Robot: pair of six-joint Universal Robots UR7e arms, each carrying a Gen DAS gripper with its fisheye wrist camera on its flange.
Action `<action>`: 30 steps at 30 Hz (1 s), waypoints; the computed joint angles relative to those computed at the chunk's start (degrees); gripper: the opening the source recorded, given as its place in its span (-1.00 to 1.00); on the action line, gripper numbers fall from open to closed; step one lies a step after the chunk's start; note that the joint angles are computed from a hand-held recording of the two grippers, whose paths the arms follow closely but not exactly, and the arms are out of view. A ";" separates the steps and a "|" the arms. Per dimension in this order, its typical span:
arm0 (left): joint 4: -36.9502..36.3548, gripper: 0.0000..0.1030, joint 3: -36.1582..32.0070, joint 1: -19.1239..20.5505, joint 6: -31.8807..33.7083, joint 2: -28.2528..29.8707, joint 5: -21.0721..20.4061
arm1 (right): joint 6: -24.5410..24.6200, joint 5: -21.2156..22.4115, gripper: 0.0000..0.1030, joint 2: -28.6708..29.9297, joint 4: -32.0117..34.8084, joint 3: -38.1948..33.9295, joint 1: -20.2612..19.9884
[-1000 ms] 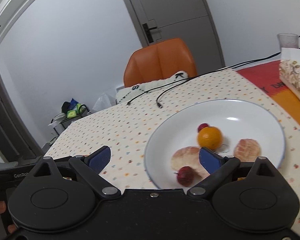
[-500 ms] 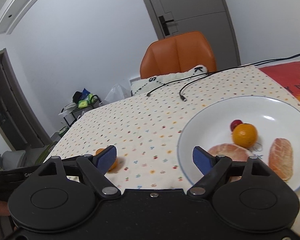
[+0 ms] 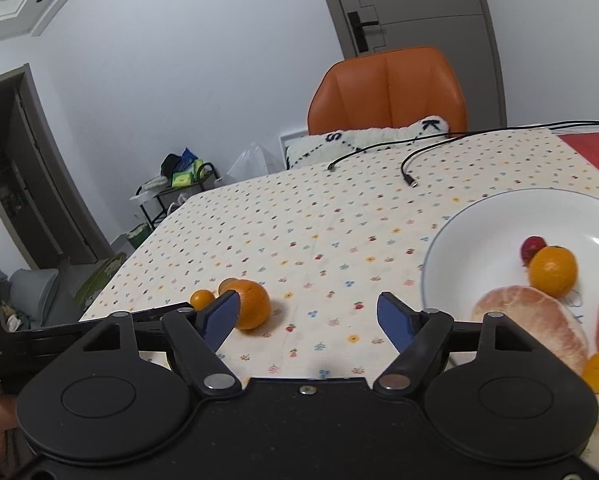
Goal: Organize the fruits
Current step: 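Move both tools back to the pile and grasp a brown kiwi with the left tool, then close the right tool on a tangerine beside the kiwi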
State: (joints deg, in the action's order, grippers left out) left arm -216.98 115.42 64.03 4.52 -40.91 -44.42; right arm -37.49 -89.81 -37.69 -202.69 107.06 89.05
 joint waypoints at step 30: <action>-1.92 -0.51 3.14 0.09 -1.39 -3.68 -2.25 | 0.20 -5.29 -0.21 8.15 7.00 -8.88 3.80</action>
